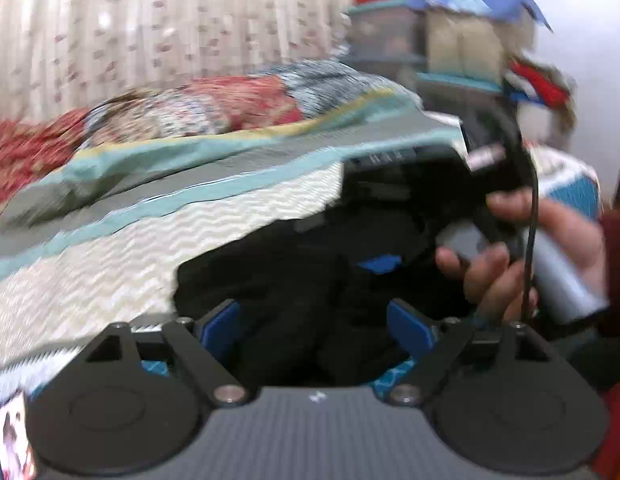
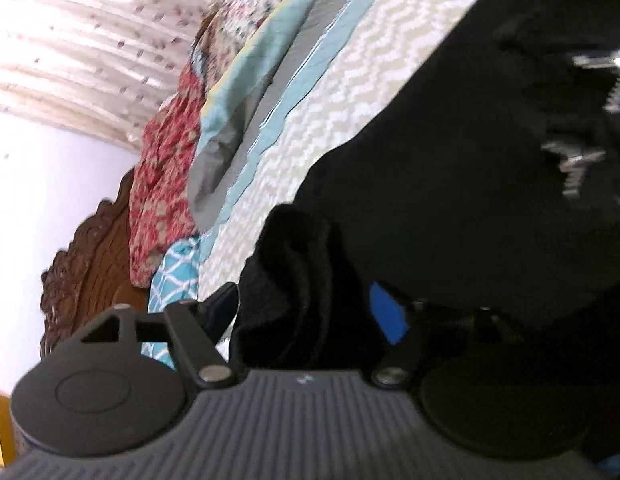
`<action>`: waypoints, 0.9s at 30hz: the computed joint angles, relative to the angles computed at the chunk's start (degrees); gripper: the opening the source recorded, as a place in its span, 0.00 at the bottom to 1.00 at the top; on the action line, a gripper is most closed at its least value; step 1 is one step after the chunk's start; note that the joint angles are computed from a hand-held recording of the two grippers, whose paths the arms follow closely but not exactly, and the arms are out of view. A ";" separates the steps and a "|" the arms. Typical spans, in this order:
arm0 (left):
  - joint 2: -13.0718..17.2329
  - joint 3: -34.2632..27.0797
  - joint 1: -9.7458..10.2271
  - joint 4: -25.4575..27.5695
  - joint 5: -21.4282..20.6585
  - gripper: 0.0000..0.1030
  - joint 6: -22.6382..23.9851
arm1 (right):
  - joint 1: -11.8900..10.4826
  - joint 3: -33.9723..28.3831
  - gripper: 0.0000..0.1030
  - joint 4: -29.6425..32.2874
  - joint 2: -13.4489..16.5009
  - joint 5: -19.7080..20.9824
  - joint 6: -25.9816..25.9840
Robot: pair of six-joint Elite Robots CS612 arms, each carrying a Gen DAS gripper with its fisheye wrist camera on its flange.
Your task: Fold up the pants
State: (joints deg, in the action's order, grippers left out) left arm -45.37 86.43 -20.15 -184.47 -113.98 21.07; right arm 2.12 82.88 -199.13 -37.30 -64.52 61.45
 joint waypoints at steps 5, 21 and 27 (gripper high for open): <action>-0.11 -0.74 1.73 1.46 2.88 0.84 -11.34 | 0.99 -3.09 0.75 7.38 0.49 1.11 -8.89; 2.42 -7.05 1.23 4.65 -1.49 0.84 -20.37 | 1.21 3.28 0.29 5.62 -5.39 -17.72 -31.79; 3.17 -9.16 -0.45 9.18 -3.61 0.84 -16.20 | 1.83 5.89 0.57 11.56 -6.30 -26.39 -32.16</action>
